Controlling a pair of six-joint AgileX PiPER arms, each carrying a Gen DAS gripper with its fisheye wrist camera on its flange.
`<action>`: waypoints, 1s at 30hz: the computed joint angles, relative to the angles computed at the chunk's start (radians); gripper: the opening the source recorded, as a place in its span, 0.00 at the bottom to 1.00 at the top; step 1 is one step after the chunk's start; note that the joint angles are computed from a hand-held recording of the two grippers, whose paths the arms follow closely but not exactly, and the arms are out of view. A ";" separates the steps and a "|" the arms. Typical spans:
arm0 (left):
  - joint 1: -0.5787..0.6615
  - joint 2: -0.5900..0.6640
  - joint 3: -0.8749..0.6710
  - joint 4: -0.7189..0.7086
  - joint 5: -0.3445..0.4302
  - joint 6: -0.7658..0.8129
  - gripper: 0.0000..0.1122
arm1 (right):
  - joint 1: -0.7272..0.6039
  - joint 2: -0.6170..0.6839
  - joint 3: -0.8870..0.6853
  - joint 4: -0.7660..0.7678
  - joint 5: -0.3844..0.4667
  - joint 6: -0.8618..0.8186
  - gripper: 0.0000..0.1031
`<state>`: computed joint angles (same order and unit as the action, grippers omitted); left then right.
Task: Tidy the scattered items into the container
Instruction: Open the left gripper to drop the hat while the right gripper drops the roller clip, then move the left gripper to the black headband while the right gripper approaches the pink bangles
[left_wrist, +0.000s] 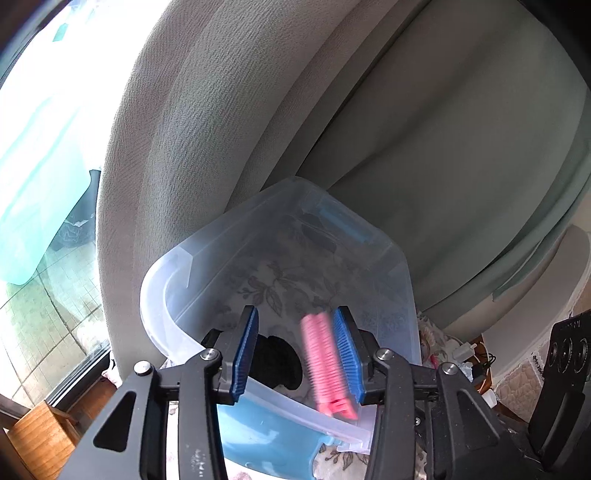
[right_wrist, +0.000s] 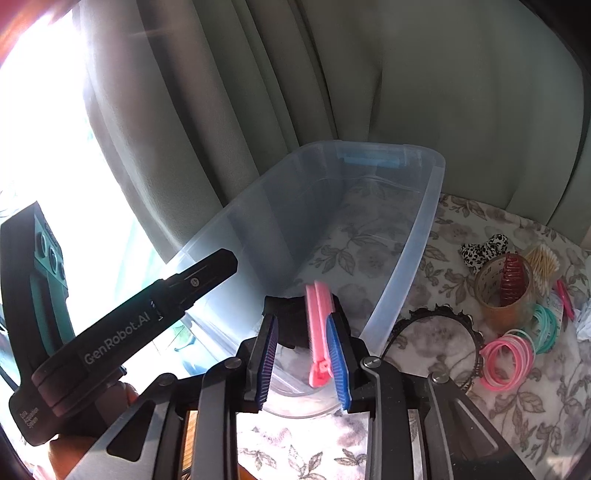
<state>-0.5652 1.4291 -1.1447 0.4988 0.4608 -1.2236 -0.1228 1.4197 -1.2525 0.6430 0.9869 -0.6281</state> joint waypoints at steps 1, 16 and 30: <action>-0.006 -0.015 0.007 0.003 0.009 -0.007 0.39 | 0.000 -0.001 0.001 0.002 0.002 -0.004 0.34; -0.069 -0.025 -0.031 0.071 0.102 -0.113 0.53 | 0.025 -0.030 0.003 -0.019 0.023 0.009 0.45; -0.268 0.056 -0.232 0.302 0.351 -0.326 0.62 | -0.166 -0.124 -0.008 0.073 0.135 -0.044 0.50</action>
